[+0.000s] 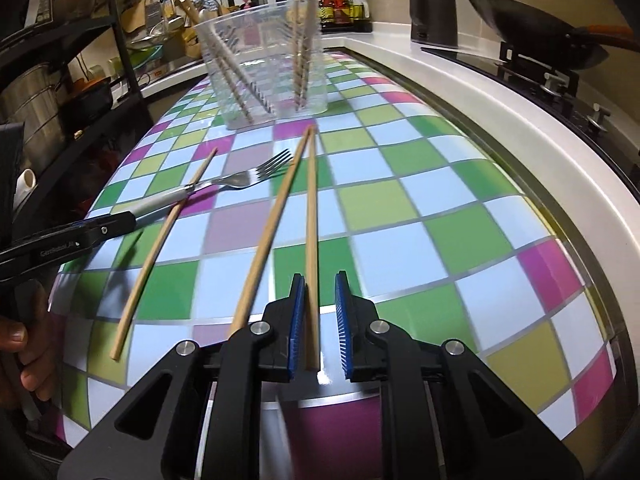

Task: Organize utensils
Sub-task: 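Close the left tool on the white-handled fork while the right tool grasps a chopstick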

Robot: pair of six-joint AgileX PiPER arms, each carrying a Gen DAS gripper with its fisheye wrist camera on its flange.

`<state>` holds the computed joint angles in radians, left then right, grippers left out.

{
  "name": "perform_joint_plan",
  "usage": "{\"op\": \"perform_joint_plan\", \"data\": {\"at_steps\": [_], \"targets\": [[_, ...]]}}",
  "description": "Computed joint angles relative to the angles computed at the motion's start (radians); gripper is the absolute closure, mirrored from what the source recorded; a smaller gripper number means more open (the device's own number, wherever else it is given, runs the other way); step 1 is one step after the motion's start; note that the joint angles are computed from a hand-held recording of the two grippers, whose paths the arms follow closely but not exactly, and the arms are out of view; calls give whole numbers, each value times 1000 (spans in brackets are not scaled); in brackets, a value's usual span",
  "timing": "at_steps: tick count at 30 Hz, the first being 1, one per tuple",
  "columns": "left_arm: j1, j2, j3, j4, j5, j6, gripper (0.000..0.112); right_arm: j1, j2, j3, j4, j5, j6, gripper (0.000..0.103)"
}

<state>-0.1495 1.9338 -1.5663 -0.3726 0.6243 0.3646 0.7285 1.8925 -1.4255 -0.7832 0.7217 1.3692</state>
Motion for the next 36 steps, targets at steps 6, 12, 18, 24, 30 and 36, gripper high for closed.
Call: {"op": "perform_joint_plan", "data": {"at_steps": [6,12,18,24,30,36], "targets": [[-6,6,-1,-1,-20,12,63,7,-42,105,-141,-69,133,88],[-20,-36,71,-64,-39,64,80,67,-45,189,-389,-31,370,88],[-84,-143,252,-91,-150,66,84,94,-35,218,-498,14,469,88],[-140,-170,324,-141,-252,71,84,88,-47,255,-566,-10,531,89],[-185,-201,403,-132,-365,20,96,98,-50,277,-606,-1,565,90],[-223,-198,418,29,-426,-158,95,104,-48,282,-622,4,584,89]]}}
